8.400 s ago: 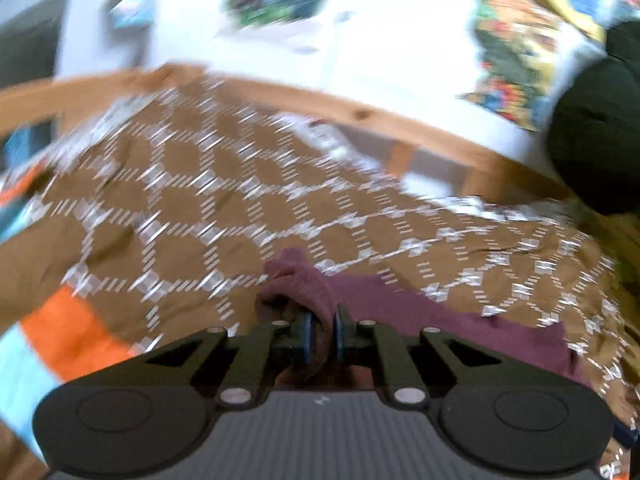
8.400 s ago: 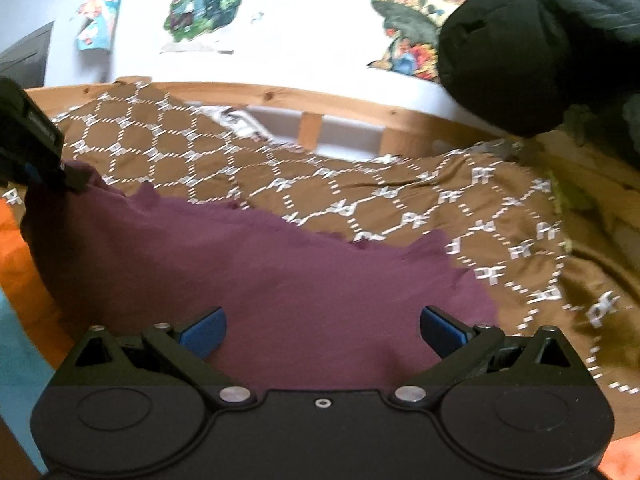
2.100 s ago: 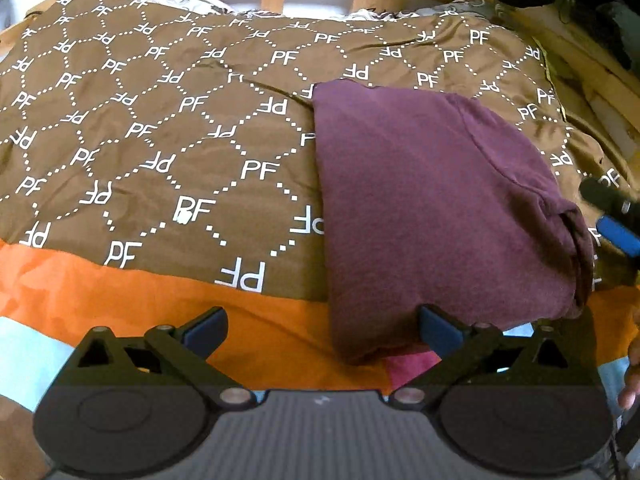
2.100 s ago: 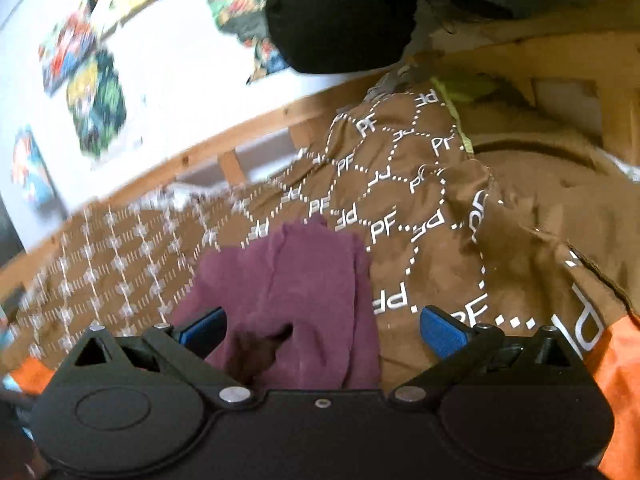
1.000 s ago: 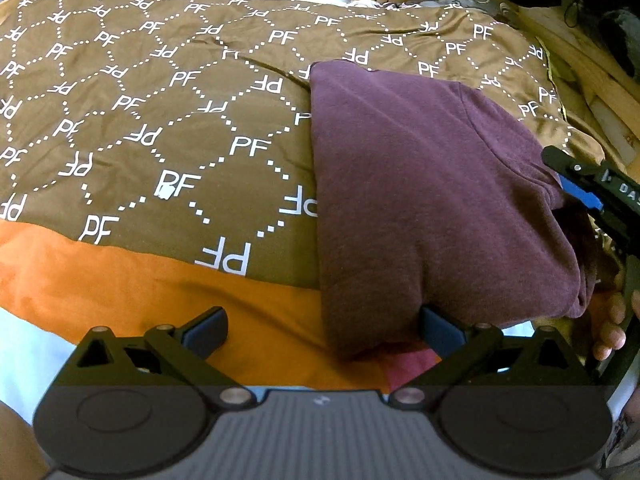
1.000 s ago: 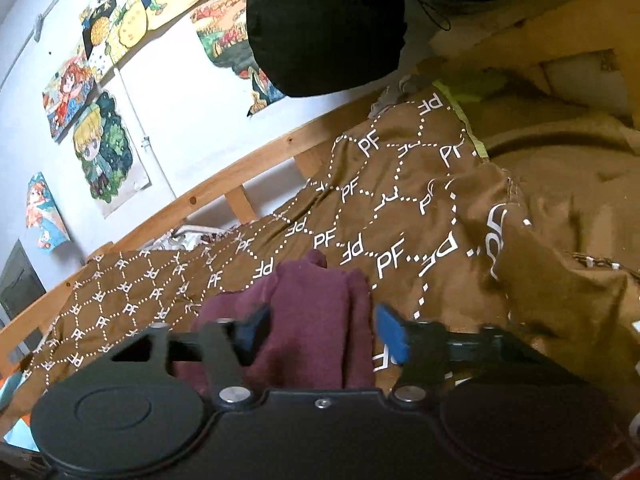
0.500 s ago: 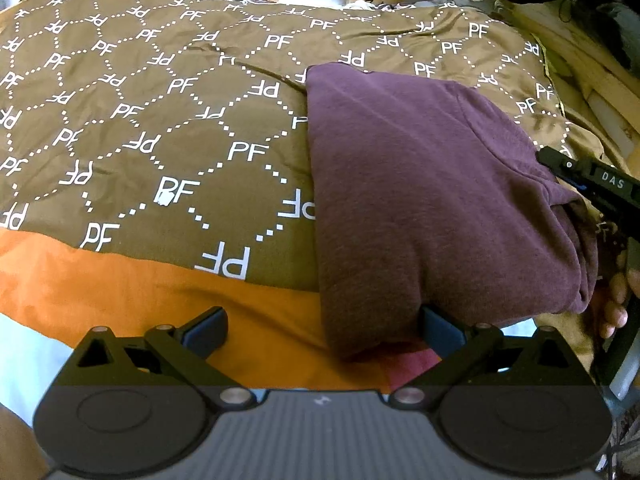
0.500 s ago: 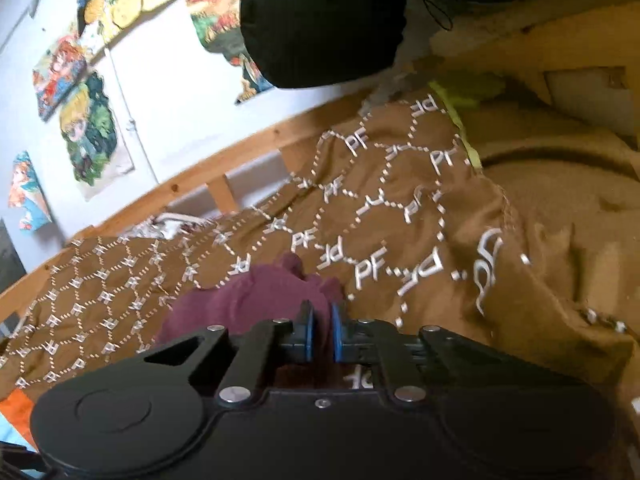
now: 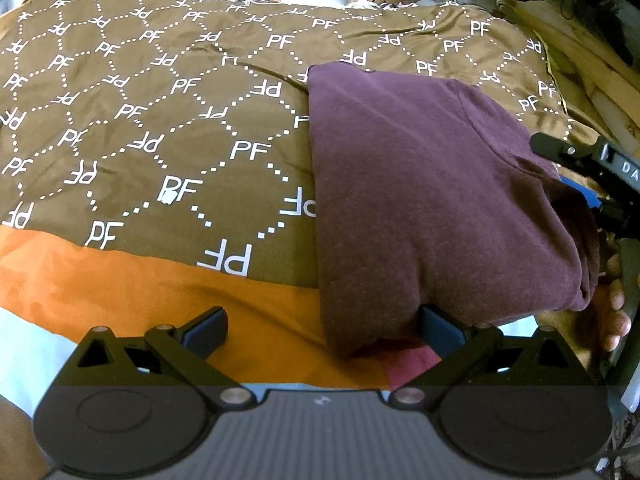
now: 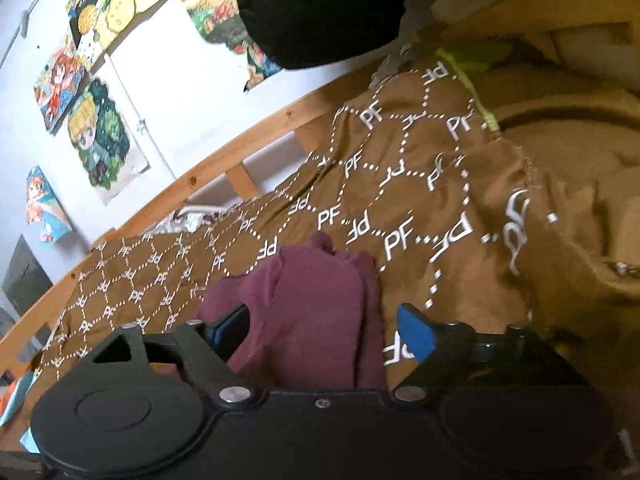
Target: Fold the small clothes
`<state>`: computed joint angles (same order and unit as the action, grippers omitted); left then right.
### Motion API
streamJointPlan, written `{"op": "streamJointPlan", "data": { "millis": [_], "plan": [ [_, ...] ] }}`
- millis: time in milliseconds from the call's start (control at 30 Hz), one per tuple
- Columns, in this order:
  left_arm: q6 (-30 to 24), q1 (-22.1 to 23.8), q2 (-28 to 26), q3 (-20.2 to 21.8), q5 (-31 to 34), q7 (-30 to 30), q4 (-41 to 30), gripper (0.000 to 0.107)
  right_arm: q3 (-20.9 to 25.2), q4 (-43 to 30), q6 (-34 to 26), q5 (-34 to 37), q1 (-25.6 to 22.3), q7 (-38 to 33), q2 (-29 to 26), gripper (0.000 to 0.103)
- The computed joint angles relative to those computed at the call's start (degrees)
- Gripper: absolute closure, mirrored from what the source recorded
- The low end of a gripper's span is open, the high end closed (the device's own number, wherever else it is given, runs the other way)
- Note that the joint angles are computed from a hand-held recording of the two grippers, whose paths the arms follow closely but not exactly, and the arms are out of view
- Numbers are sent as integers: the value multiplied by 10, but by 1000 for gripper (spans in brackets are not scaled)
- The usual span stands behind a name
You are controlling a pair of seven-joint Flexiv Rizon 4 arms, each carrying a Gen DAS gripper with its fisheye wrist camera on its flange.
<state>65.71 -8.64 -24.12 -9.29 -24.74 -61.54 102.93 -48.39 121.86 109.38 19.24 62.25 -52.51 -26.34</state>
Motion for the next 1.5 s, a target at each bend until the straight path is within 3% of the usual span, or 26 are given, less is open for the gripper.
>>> {"op": "streamJointPlan", "data": {
  "millis": [133, 367, 433, 467, 600, 867, 1000, 1267, 1333, 1400, 1500],
  "plan": [
    [6, 2, 0, -3, -5, 4, 4, 4, 1, 2, -15, -12, -1, -1, -1, 18],
    [7, 5, -2, -8, -13, 10, 5, 4, -45, 13, -32, -40, 34, 12, -22, 20],
    [9, 5, -2, -8, -15, 11, 6, 4, -48, 14, -32, -40, 37, 19, -24, 27],
    [10, 5, -2, -8, -15, 11, 6, 4, -48, 15, -32, -39, 36, 23, -24, 35],
    [14, 4, -2, -9, -16, 13, 8, 4, 3, 15, -16, -39, -7, 33, -8, 52],
    [16, 3, -2, -8, -15, 12, 8, 4, 4, 13, -17, -41, -1, 16, -10, 70],
    [9, 5, 0, -10, -18, 14, 5, 4, -2, 12, -17, -37, 4, 11, -12, 72],
    [119, 53, 8, -104, -195, 126, 38, 4, 19, 11, -12, -27, -13, 14, -9, 72],
    [125, 65, -1, -126, -244, 148, 26, 4, 19, 11, -12, -26, -12, 13, -10, 71],
    [87, 56, -18, -104, -236, 124, -10, 4, 19, 11, -11, -23, -11, 13, -10, 70],
    [-32, 51, -58, -71, -184, 95, -87, 4, 19, 10, -10, -21, -12, 14, -12, 70]
  ]
}}
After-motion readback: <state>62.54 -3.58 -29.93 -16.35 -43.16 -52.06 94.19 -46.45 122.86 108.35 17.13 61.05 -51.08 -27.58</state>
